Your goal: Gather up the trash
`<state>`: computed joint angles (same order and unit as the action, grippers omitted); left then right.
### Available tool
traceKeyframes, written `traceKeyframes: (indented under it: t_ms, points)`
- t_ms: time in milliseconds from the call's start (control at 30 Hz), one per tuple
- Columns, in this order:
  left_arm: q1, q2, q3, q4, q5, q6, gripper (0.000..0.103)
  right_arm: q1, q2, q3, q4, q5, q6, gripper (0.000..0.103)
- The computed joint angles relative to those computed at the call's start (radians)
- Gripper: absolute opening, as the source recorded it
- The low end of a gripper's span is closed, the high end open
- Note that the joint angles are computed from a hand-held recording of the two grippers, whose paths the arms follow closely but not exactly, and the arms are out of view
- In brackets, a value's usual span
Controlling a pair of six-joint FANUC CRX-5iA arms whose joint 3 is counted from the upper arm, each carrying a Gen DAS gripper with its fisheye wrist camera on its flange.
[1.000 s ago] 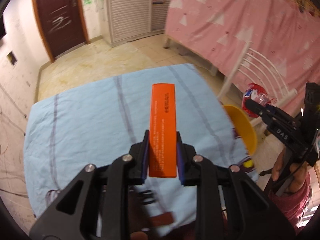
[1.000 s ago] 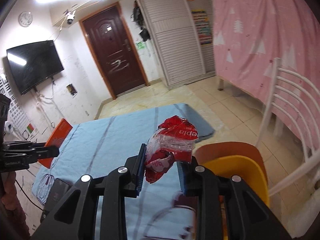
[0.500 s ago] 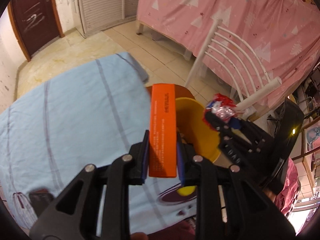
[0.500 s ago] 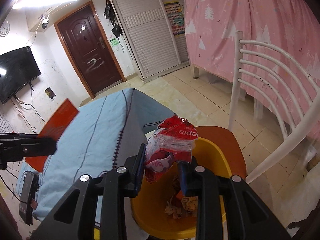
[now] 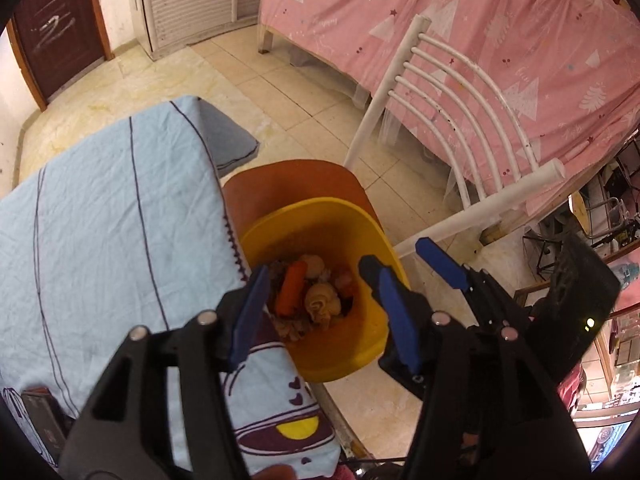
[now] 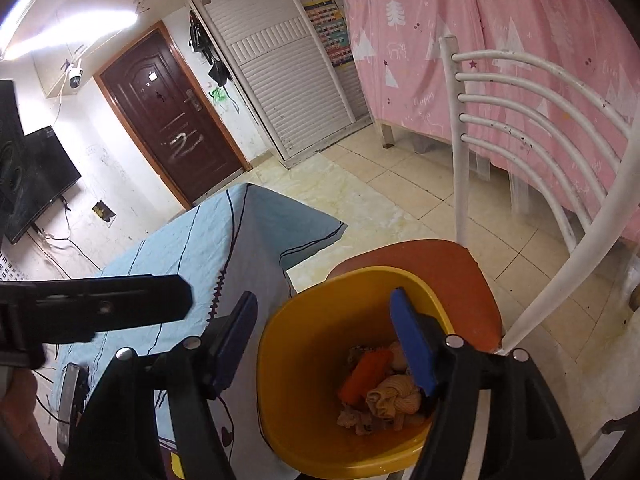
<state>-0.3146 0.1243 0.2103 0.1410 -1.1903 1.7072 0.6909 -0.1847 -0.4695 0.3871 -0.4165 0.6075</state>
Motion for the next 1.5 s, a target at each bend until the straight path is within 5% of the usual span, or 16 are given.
traceKeyframes:
  t_ms: [233, 600, 1000, 1167, 1500]
  points:
    - [0.036, -0.064, -0.045, 0.014, 0.030, -0.040, 0.061, 0.021, 0.011, -0.003, 0.062, 0.001, -0.052, 0.063]
    - [0.163, -0.266, -0.171, -0.063, 0.076, -0.120, 0.074, 0.112, -0.007, -0.054, 0.403, -0.019, -0.291, 0.070]
    - [0.437, -0.535, -0.370, -0.147, 0.164, -0.193, 0.076, 0.203, 0.052, 0.024, 0.498, -0.025, -0.337, 0.078]
    - [0.566, -0.638, -0.465, -0.167, 0.226, -0.209, 0.086, 0.235, 0.112, 0.085, 0.528, -0.017, -0.346, 0.082]
    - [0.857, -0.722, -0.622, 0.040, 0.280, -0.440, 0.088, 0.297, 0.251, 0.246, 0.466, -0.107, -0.253, 0.085]
